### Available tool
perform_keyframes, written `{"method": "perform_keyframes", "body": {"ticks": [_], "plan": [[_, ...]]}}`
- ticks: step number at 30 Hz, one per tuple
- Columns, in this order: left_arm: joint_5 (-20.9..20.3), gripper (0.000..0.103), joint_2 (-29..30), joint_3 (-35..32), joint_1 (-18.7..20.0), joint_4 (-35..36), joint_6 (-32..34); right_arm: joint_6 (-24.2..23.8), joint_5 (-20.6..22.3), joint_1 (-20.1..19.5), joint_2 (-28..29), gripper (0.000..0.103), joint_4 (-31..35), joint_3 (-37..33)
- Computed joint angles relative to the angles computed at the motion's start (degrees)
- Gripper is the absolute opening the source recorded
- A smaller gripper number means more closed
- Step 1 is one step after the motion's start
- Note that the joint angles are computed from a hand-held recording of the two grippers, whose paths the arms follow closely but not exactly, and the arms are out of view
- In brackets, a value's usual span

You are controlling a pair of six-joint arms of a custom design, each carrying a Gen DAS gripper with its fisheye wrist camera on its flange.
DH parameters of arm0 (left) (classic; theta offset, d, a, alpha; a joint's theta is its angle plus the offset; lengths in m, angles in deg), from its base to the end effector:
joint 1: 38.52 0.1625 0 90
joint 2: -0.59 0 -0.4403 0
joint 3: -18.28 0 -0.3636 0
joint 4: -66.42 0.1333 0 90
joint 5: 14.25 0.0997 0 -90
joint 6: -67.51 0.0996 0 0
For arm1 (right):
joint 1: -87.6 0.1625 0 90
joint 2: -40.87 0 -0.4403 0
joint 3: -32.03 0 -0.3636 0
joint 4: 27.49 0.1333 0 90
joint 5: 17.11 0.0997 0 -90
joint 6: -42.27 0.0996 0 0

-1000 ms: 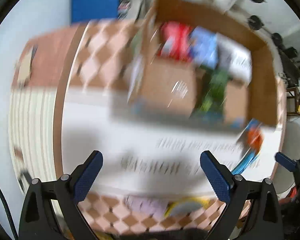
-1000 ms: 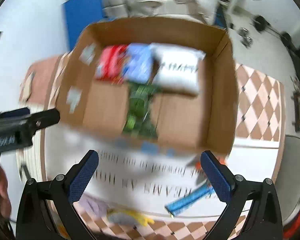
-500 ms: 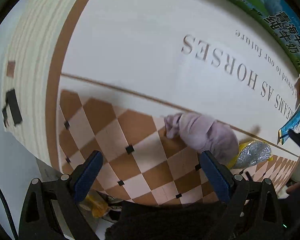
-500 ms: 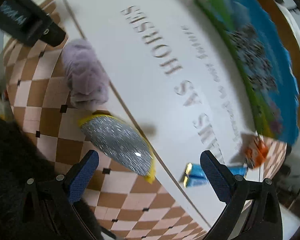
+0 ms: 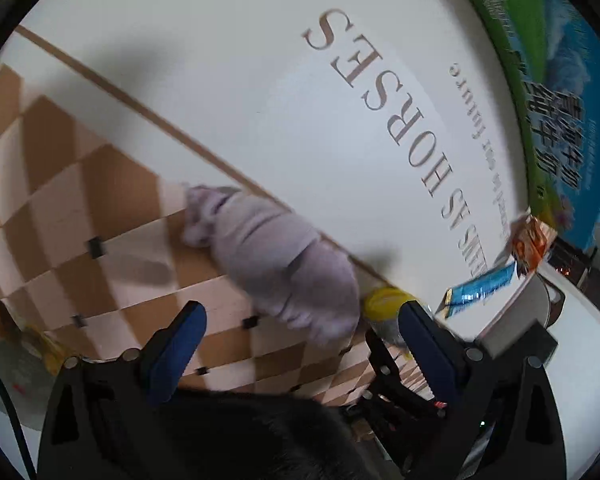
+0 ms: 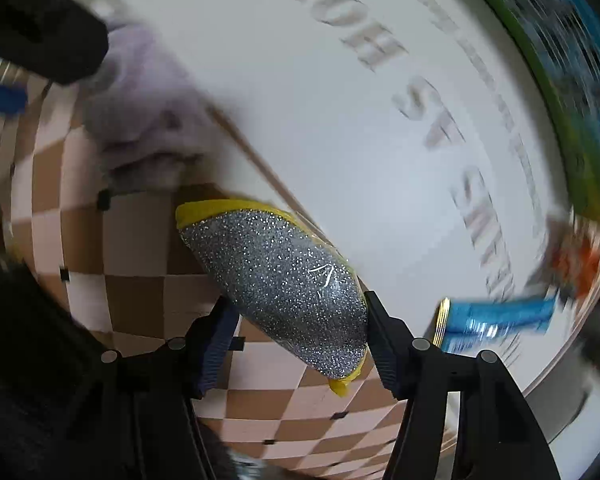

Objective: Organize soft objects
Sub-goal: 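Grasp the lavender cloth with the left tool while the right tool grasps the silver-yellow sponge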

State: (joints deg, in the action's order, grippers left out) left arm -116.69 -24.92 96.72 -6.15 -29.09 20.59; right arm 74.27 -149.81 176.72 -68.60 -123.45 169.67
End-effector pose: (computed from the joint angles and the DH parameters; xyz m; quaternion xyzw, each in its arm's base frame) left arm -0.4574 -0.4223 -0.0772 0.0416 0.9103 0.3231 0.2555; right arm 0.0621 -0.2394 0.3005 -0.1914 -0.8964 -0.0770 0.3923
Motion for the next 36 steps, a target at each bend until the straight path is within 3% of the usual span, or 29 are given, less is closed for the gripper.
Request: {"method": "perform_keyframes", "body": {"ticks": [2,4,7,8,10,11,13,16,20,25,27,30,32,36], "plan": [[0.4,0.084,1.9,-1.3,-0.2,0.8,-0.3,1.9,1.8,-4.4,-5.7,0.062,-1.0,1.3],[2.9,0.066,4.0,-3.7,-1.1,3.6,2.0,1.4,3.9,-8.8,-11.1,0.062,-2.6,2.4],[7.9,0.06,6.5,-7.1,-3.4,7.6,7.6,-4.2,10.8,-19.5,-21.5,0.063,-5.2,4.2],[10.3,0.06,7.3,-8.2,-4.8,9.0,10.1,-8.4,14.9,-25.4,-26.2,0.064,-5.9,4.9],[14.6,0.06,8.8,-10.2,-7.3,10.7,15.6,-15.3,19.8,-33.6,-31.6,0.066,-5.8,5.4],[17.2,0.06,9.7,-11.3,-8.7,11.7,19.0,-18.2,21.4,-36.8,-33.8,0.068,-5.1,5.4],[23.0,0.06,11.3,-12.6,-11.9,12.3,26.8,-21.2,21.7,-39.7,-36.2,0.073,-4.3,4.9],[27.4,0.062,13.1,-13.4,-14.4,12.8,33.3,-18.1,18.1,-34.5,-33.9,0.077,-4.7,3.6],[25.9,0.065,13.6,-14.3,-13.8,11.5,31.9,-16.9,15.3,-31.0,-30.4,0.077,-5.5,2.7],[22.0,0.103,14.0,-15.6,-9.6,13.8,21.1,-16.7,13.6,-28.4,-27.8,0.077,-8.8,2.7],[19.5,0.103,14.3,-16.3,-8.0,14.5,19.2,-14.1,11.4,-25.0,-25.2,0.077,-10.9,2.2],[19.1,0.103,16.0,-19.2,-7.9,18.1,20.2,-16.5,11.8,-26.1,-26.0,0.077,-12.9,2.5],[18.7,0.103,16.7,-20.3,-7.9,19.0,19.7,-16.8,9.8,-24.3,-25.5,0.077,-15.1,3.1],[20.4,0.102,15.9,-19.2,-7.1,17.3,20.4,-13.8,7.7,-20.7,-20.3,0.077,-15.1,2.2]]}}
